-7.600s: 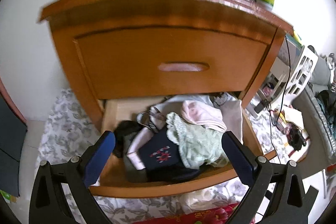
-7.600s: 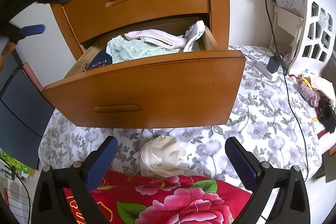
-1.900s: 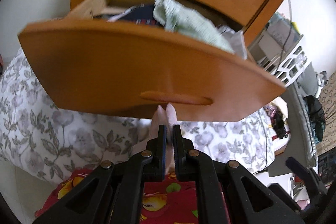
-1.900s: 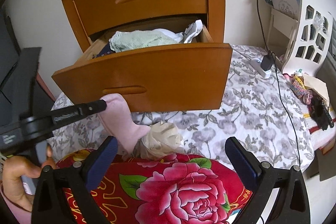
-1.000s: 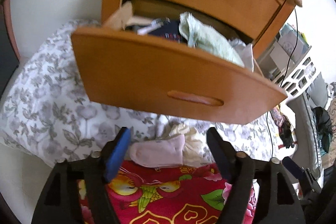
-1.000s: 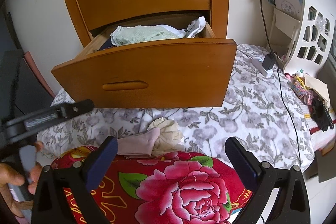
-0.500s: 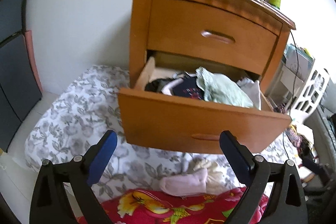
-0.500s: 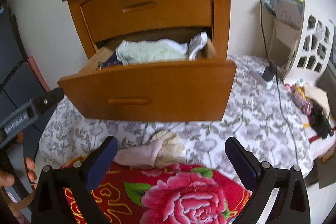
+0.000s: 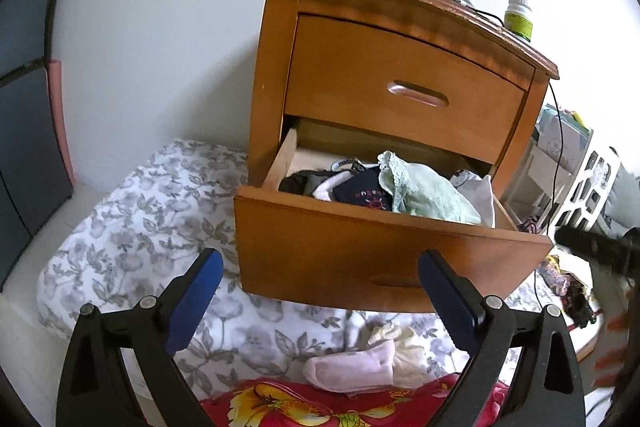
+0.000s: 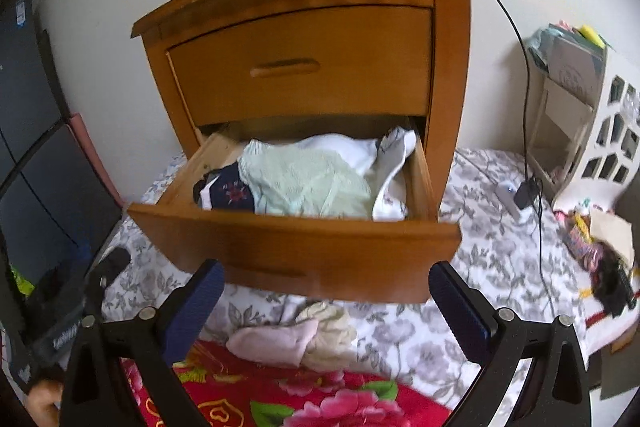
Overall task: Take underwear out of drawer
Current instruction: 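Withdraw the open left gripper from the pink mitten, then reach the right gripper into the drawer toward the pale green lace cloth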
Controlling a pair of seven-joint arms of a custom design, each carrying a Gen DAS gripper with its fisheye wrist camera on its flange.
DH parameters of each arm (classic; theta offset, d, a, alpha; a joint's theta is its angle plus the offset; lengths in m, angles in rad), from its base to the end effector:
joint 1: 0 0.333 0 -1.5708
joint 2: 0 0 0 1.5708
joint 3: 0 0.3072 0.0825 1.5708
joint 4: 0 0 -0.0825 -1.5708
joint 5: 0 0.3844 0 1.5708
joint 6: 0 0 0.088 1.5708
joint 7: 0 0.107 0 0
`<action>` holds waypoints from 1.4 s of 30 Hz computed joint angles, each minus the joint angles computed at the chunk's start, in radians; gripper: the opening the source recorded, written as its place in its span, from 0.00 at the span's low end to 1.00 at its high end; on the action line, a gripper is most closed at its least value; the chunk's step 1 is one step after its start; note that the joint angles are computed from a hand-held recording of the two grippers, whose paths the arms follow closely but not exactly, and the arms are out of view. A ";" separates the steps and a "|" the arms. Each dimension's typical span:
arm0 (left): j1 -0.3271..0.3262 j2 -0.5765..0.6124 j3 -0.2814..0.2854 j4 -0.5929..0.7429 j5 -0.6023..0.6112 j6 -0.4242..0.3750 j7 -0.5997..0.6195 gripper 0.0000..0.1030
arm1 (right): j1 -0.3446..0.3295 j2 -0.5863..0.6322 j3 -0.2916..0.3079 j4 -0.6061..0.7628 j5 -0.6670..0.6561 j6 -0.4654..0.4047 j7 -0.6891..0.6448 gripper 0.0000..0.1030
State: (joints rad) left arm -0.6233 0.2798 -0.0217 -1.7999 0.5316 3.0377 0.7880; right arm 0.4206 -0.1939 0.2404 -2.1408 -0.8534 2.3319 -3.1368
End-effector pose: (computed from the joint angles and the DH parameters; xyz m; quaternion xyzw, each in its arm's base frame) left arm 0.5154 -0.4344 0.4917 -0.5032 0.7268 -0.4340 0.1737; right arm 0.4257 0.3232 0.5226 -0.4993 0.7662 -0.2945 0.2772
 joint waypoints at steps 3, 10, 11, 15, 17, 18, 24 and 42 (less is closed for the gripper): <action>0.023 0.007 -0.027 -0.001 -0.036 -0.005 0.046 0.95 | -0.010 0.017 -0.021 0.039 0.017 0.019 -0.067 1.00; 0.017 0.014 -0.021 -0.006 -0.067 0.002 0.084 0.95 | -0.036 0.064 -0.062 0.136 0.076 0.020 -0.190 1.00; 0.023 0.017 -0.030 -0.004 -0.082 -0.002 0.100 0.95 | -0.044 0.069 -0.067 0.147 0.076 0.024 -0.193 1.00; 0.047 0.029 -0.061 -0.002 -0.152 -0.002 0.167 0.95 | -0.059 0.110 -0.082 0.204 0.095 0.022 -0.242 1.00; 0.043 0.035 -0.058 0.001 -0.172 -0.004 0.189 0.95 | -0.058 0.150 -0.090 0.248 0.119 0.015 -0.301 1.00; 0.039 0.038 -0.055 0.002 -0.179 -0.005 0.197 0.95 | -0.056 0.166 -0.095 0.265 0.134 0.012 -0.326 1.00; 0.046 0.052 -0.068 0.011 -0.241 -0.016 0.258 0.95 | -0.039 0.304 -0.123 0.388 0.288 -0.019 -0.477 1.00; 0.072 0.088 -0.115 0.044 -0.379 -0.066 0.411 0.95 | 0.018 0.518 -0.173 0.596 0.469 -0.163 -0.625 1.00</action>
State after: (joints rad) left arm -0.5512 0.3673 -0.1363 -1.7563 0.1522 2.9717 1.1991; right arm 0.4384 0.3239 0.0675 -1.5447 -0.3847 2.1689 -3.7616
